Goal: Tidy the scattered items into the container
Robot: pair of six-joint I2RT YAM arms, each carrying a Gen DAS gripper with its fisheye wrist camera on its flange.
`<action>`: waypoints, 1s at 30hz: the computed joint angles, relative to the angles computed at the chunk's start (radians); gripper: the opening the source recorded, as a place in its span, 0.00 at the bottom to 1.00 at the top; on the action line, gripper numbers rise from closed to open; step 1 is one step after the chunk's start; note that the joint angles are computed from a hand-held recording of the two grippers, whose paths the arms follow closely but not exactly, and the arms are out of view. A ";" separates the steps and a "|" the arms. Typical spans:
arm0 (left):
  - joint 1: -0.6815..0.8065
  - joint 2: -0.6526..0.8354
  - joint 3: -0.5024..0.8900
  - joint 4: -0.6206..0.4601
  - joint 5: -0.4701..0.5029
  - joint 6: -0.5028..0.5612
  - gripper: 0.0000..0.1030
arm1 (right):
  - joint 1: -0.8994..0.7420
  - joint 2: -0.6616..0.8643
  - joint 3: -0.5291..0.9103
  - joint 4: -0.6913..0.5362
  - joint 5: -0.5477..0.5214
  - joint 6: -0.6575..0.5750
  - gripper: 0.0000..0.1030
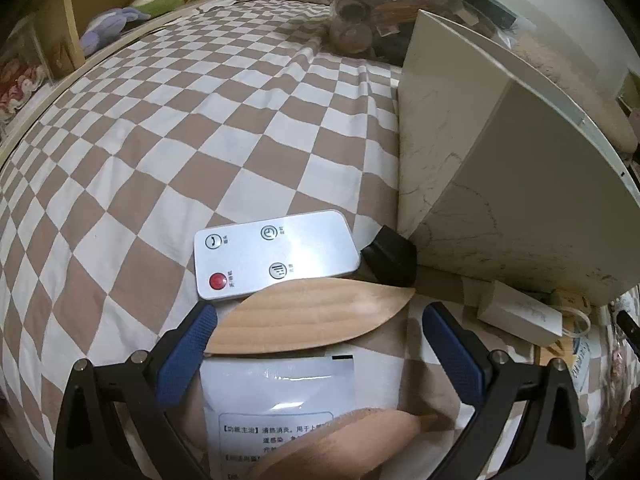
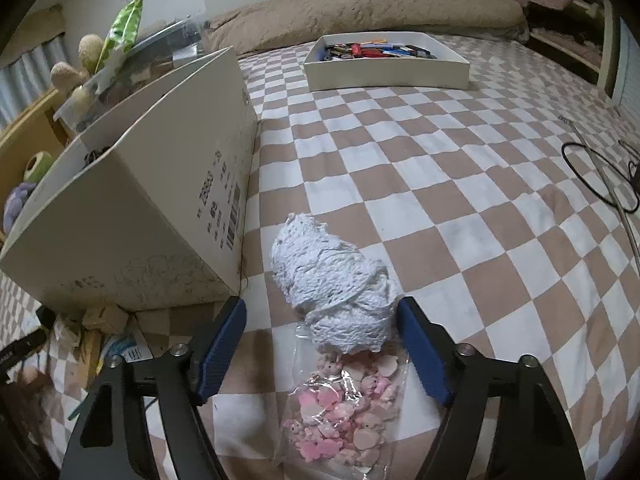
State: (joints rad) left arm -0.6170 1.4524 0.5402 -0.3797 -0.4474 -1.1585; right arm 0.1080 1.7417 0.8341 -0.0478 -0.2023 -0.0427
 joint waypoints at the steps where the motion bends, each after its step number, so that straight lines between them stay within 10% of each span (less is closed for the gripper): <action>1: 0.002 0.002 0.002 0.000 -0.001 -0.004 1.00 | 0.007 0.000 -0.002 0.001 0.009 -0.005 0.67; 6: -0.008 -0.012 -0.021 0.026 -0.025 -0.061 1.00 | 0.026 0.005 -0.005 0.009 0.080 -0.010 0.47; 30: -0.056 0.037 0.028 -0.053 -0.091 -0.131 0.94 | -0.028 -0.035 -0.015 0.021 -0.052 0.044 0.38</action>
State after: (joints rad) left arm -0.6726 1.4892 0.5685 -0.4324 -0.5380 -1.2892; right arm 0.0804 1.7064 0.8192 -0.0265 -0.2547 0.0009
